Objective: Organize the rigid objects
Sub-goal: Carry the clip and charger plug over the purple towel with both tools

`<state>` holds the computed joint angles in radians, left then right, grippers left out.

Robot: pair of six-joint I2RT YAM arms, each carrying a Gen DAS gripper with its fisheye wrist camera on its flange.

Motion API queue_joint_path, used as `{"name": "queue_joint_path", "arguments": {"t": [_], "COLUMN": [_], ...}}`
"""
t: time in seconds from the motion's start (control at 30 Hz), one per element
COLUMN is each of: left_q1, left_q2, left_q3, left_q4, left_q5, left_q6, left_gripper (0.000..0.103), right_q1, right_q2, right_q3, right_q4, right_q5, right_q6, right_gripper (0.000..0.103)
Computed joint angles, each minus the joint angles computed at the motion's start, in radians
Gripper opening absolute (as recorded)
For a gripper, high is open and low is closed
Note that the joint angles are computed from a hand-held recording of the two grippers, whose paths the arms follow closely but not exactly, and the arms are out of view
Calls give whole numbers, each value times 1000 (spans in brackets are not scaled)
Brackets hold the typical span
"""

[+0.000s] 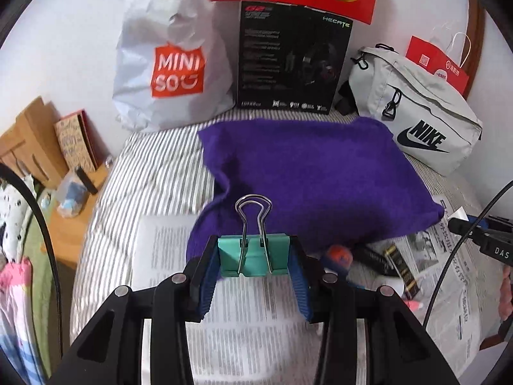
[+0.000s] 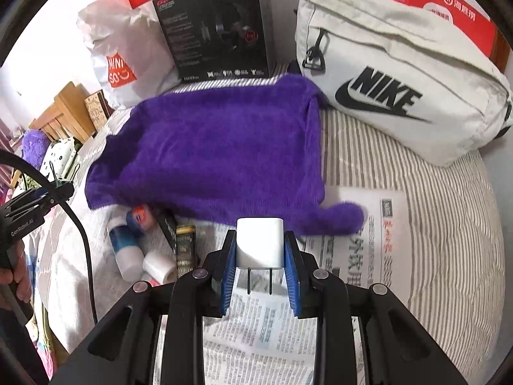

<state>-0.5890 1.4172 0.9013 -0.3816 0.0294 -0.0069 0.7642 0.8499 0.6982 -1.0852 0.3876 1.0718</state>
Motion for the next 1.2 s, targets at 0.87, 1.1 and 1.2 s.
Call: {"name": "queue_joint_path", "arguments": {"t": [0.87, 1.1, 1.2], "left_q1": [-32, -29, -30], "left_q2": [513, 650, 694], "left_q3": [490, 616, 670], "left_q4": [-30, -58, -80], "left_q5": [34, 41, 44], "left_q6": [-13, -27, -29], "left_gripper": [39, 39, 39], "right_q1": [-593, -641, -658], "right_q2": [410, 576, 642], "right_q3": [60, 106, 135], "right_q4": [518, 617, 637], "right_q5": [-273, -291, -293], "right_q6": [-564, -635, -657], "right_gripper": [27, 27, 27]}}
